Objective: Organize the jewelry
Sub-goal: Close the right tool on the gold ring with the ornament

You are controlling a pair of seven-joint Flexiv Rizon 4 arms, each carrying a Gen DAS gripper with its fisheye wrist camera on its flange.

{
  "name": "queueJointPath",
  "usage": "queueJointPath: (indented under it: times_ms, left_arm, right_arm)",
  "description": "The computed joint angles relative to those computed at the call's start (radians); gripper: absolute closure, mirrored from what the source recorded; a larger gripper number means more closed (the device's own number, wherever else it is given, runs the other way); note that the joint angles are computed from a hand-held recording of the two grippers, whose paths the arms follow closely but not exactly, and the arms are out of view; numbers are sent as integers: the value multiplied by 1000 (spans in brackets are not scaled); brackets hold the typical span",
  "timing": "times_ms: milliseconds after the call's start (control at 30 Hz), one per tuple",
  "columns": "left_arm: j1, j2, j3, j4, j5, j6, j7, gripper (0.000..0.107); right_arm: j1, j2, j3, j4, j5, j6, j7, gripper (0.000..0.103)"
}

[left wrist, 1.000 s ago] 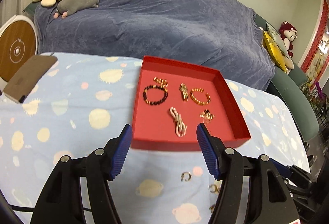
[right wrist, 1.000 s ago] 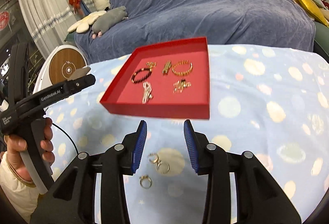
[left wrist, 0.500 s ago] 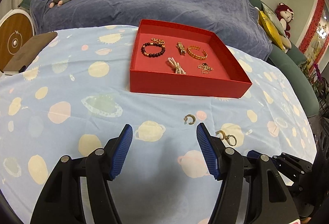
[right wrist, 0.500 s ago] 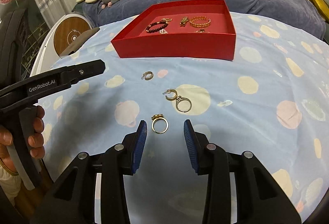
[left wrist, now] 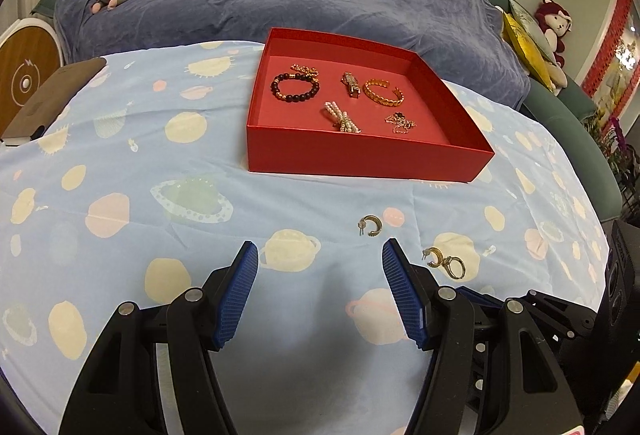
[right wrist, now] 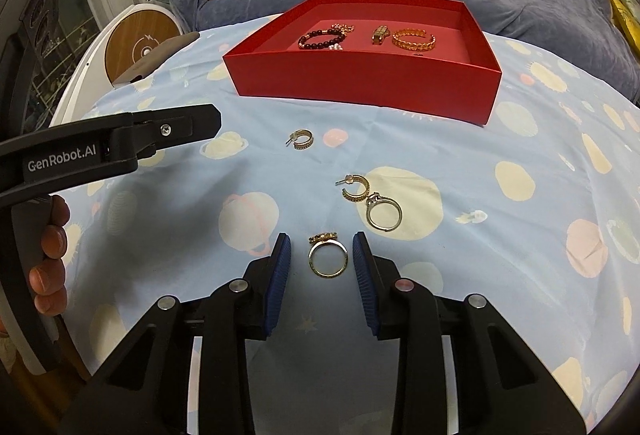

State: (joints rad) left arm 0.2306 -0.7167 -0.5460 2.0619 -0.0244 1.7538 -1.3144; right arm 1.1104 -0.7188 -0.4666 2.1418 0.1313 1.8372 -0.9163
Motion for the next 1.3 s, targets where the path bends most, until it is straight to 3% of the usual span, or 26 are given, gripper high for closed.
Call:
queueJointPath:
  times_ms: [67, 500, 967, 1167, 1300]
  left_arm:
    - [-3, -1, 3, -2, -1, -2, 0, 45]
    - [-17, -10, 4, -11, -6, -12, 7, 45]
    - [-49, -61, -83, -11, 0, -64, 82, 45]
    - [-181, -77, 10, -69, -39, -61, 76, 48]
    - [-291, -89, 115, -118, -59, -26, 56, 60]
  right_arm:
    - [2, -2, -2, 0, 0, -1, -1, 84]
    - [8, 14, -24, 30, 44, 20, 9, 84]
    - [53, 37, -113, 111, 115, 34, 52, 84]
    - [56, 47, -119, 143, 137, 48, 61, 84]
    - [61, 56, -128, 162, 156, 62, 57, 84]
